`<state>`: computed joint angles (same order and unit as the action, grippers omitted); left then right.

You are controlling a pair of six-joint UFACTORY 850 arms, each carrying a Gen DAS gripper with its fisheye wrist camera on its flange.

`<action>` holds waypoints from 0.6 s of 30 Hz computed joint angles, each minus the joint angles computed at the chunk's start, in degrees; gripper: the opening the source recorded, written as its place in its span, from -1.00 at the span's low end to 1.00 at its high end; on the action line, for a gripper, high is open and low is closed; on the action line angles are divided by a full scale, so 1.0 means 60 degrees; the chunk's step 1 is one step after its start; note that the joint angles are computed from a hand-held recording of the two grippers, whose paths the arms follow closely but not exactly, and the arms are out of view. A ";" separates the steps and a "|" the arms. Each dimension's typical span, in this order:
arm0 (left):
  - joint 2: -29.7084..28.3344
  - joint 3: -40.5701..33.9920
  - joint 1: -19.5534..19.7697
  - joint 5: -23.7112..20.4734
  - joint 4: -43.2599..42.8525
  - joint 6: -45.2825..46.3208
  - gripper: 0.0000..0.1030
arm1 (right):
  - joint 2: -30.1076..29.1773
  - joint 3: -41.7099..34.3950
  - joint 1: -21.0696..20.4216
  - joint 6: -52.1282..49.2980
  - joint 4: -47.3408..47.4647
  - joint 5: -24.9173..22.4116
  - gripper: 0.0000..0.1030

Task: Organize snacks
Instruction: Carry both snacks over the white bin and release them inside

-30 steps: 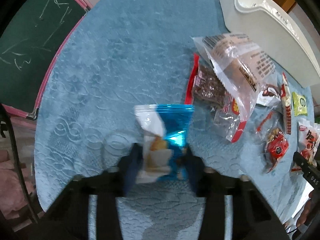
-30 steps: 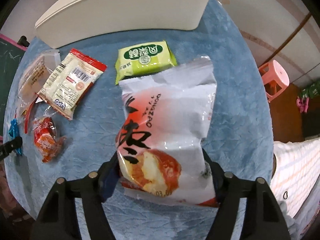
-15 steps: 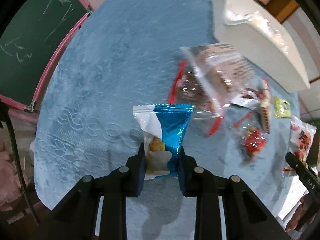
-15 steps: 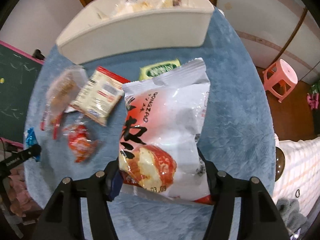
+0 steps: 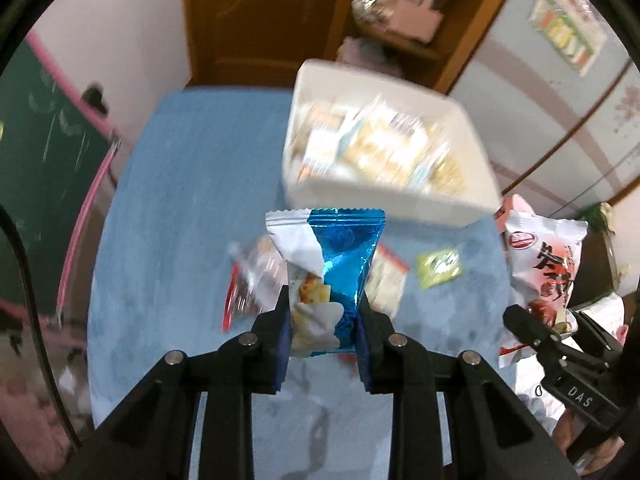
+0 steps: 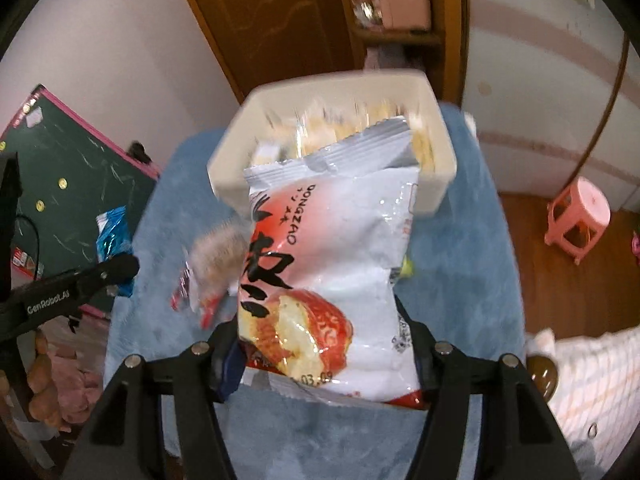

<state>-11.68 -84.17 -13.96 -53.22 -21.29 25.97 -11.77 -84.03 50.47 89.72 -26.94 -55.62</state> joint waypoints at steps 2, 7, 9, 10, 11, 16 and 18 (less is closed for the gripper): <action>-0.0248 -0.0636 -0.0123 -0.0046 -0.0109 0.0148 -0.51 | -0.0077 -0.0381 -0.0151 -0.0165 -0.0329 -0.0209 0.22; -0.0778 -0.2069 -0.0447 0.0018 -0.0272 0.0388 -0.51 | -0.0344 -0.1477 -0.0491 -0.0568 -0.1366 -0.0944 0.23; -0.1049 -0.2695 -0.0559 0.0055 -0.0225 0.0428 -0.51 | -0.0473 -0.1888 -0.0613 -0.0713 -0.1680 -0.1179 0.23; -0.1231 -0.3026 -0.0560 0.0051 -0.0252 0.0472 -0.51 | -0.0549 -0.2110 -0.0686 -0.0793 -0.1816 -0.1277 0.23; -0.1380 -0.3337 -0.0597 0.0027 -0.0248 0.0454 -0.51 | -0.0636 -0.2319 -0.0780 -0.0893 -0.1935 -0.1328 0.23; -0.2340 -0.5021 -0.0776 -0.0053 0.0063 0.0198 -0.50 | -0.1169 -0.3401 -0.1178 -0.1576 -0.2484 -0.1700 0.24; -0.2762 -0.5666 -0.0863 -0.0062 0.0221 0.0069 -0.50 | -0.1446 -0.3753 -0.1306 -0.1747 -0.2656 -0.1856 0.24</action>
<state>-28.25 -118.17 -19.14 -53.59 -19.97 26.39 -20.44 -106.55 42.63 79.23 -42.88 -66.75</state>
